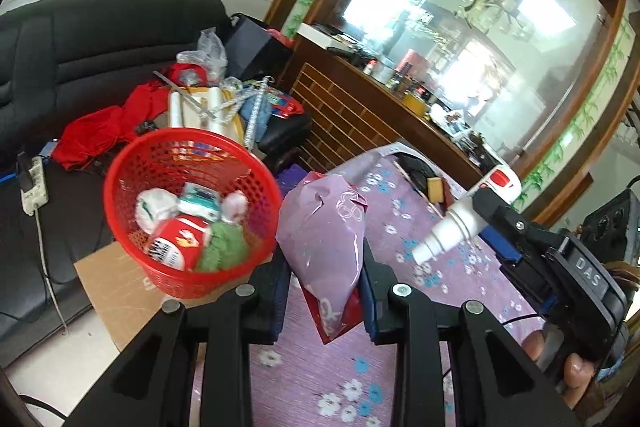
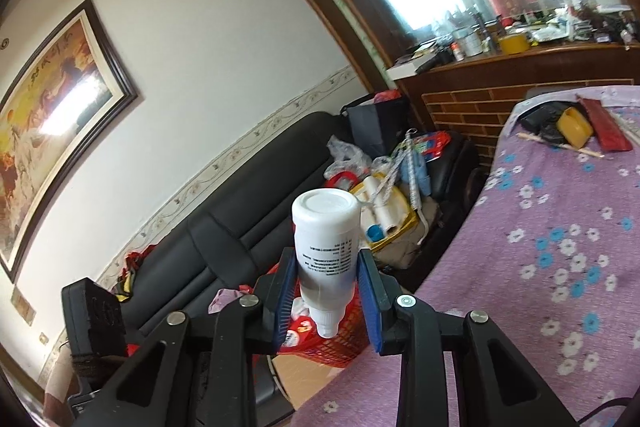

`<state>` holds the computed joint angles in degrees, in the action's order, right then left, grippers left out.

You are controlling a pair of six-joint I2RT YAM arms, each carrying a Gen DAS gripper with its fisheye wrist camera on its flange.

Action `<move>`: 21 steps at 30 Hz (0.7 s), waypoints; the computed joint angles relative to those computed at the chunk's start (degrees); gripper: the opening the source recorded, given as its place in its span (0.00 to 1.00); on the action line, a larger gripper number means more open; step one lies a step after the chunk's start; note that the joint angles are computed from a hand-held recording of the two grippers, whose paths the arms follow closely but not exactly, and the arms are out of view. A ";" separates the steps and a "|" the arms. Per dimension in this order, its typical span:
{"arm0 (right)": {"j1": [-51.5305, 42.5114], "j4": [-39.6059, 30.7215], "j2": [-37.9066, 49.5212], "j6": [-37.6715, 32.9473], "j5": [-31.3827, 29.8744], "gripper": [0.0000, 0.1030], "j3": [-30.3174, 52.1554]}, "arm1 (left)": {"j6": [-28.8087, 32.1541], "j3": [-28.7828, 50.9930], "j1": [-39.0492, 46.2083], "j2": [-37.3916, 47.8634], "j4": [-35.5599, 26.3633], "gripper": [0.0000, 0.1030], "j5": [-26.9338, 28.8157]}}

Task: Collect trash
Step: 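Lift the bag and white bottle and turn toward the red basket, then lower both items into the red basket and open both grippers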

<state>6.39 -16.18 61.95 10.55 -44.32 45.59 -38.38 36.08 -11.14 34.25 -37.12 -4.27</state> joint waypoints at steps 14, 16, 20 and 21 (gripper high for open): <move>16.57 6.91 19.15 4.02 4.96 0.32 6.93 | 14.94 -3.61 29.45 6.71 6.78 0.31 18.45; 18.50 7.99 23.12 4.38 5.88 0.32 8.00 | 15.92 -4.22 30.46 8.59 8.02 0.31 18.84; 19.79 9.60 28.92 5.59 5.65 0.32 9.64 | 17.94 -5.02 31.12 13.15 10.82 0.31 17.45; 19.95 9.61 30.63 5.65 5.32 0.32 10.48 | 18.17 -5.16 30.90 13.74 11.07 0.32 16.68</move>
<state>26.34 -6.56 92.58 16.20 -39.00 56.07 -20.21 30.92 19.76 47.99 -26.04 12.41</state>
